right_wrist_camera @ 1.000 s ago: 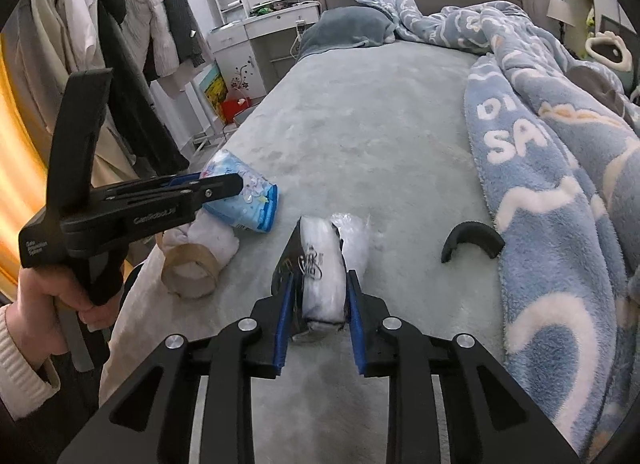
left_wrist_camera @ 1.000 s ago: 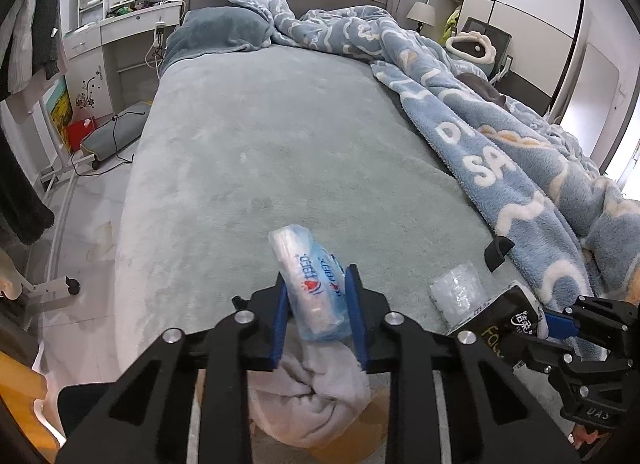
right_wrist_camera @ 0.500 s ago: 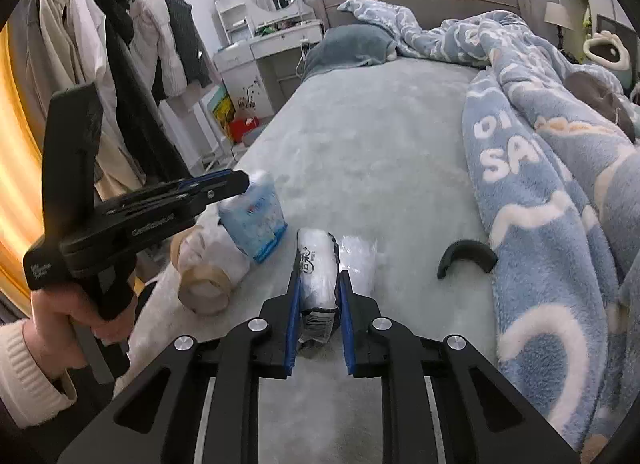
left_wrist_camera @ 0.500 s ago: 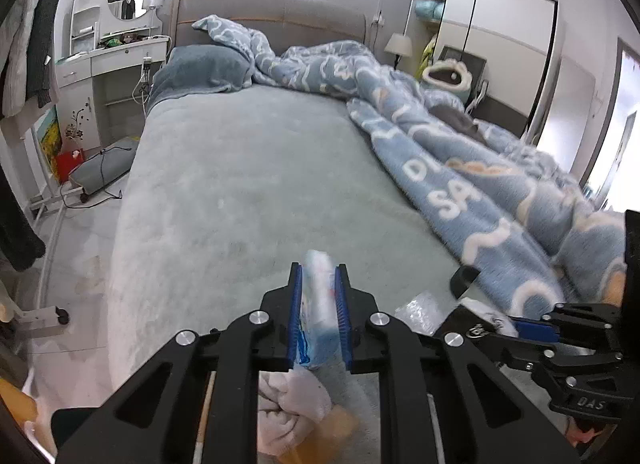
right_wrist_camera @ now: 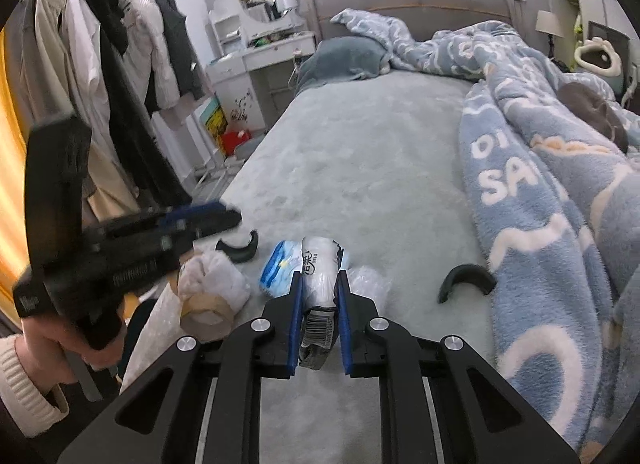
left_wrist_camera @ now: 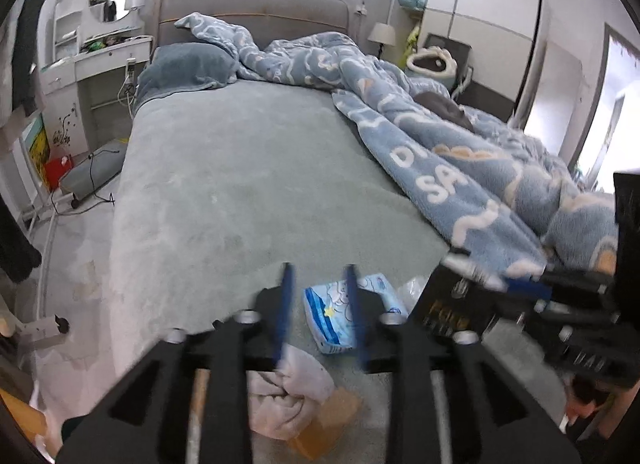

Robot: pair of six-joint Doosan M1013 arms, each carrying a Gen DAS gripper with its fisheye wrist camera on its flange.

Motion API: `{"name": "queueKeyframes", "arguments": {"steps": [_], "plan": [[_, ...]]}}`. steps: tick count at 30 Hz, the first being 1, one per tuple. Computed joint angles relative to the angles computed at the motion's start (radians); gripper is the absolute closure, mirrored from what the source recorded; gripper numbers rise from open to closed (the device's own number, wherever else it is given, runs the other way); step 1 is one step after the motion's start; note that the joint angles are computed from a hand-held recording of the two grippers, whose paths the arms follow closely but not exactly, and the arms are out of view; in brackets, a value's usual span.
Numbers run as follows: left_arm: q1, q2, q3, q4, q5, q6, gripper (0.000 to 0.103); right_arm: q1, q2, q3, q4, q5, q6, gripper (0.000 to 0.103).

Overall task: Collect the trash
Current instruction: 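Lift the blue wipe pack with the left tool while the right tool holds the packet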

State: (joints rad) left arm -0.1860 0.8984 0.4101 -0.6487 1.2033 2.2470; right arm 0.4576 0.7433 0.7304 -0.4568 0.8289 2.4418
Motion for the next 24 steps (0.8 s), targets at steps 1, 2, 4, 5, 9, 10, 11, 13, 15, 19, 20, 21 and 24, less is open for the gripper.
{"name": "queueKeyframes", "arguments": {"steps": [1,2,4,5,9,10,11,13,15,19,20,21,24], "plan": [[-0.002,0.001,0.000,-0.002,0.012,0.006,0.047,-0.001,-0.010,0.016,-0.021,-0.013,0.025,0.087],[-0.003,0.003,-0.004,-0.005,0.025,0.008,0.044,0.000,-0.017,0.029,-0.039,-0.021,0.048,0.087],[-0.010,0.015,-0.023,0.002,0.066,-0.001,0.031,-0.001,-0.034,0.056,-0.081,-0.032,0.095,0.087],[-0.015,0.019,-0.029,0.014,0.077,-0.007,0.028,-0.001,-0.039,0.065,-0.096,-0.033,0.110,0.087],[-0.034,0.038,-0.048,0.069,0.129,-0.045,0.019,-0.006,-0.066,0.115,-0.130,-0.046,0.170,0.087],[-0.039,0.041,-0.049,0.087,0.136,-0.056,0.017,-0.007,-0.071,0.124,-0.141,-0.046,0.182,0.087],[-0.044,0.042,-0.048,0.112,0.137,-0.069,0.017,-0.008,-0.076,0.132,-0.146,-0.050,0.190,0.087],[-0.051,0.037,-0.035,0.151,0.113,-0.086,0.015,-0.008,-0.086,0.148,-0.163,-0.059,0.210,0.087],[-0.053,0.042,-0.042,0.164,0.106,-0.111,0.013,-0.010,-0.093,0.160,-0.163,-0.069,0.212,0.087],[-0.060,0.043,-0.038,0.172,0.100,-0.116,0.009,-0.013,-0.106,0.184,-0.159,-0.081,0.216,0.087],[-0.062,0.040,-0.030,0.179,0.095,-0.110,0.008,-0.014,-0.110,0.192,-0.162,-0.085,0.220,0.087],[-0.067,0.036,-0.019,0.193,0.086,-0.105,0.008,-0.013,-0.113,0.195,-0.165,-0.086,0.224,0.087],[-0.078,0.027,0.005,0.234,0.069,-0.094,0.008,-0.013,-0.121,0.210,-0.175,-0.093,0.237,0.087]]}}
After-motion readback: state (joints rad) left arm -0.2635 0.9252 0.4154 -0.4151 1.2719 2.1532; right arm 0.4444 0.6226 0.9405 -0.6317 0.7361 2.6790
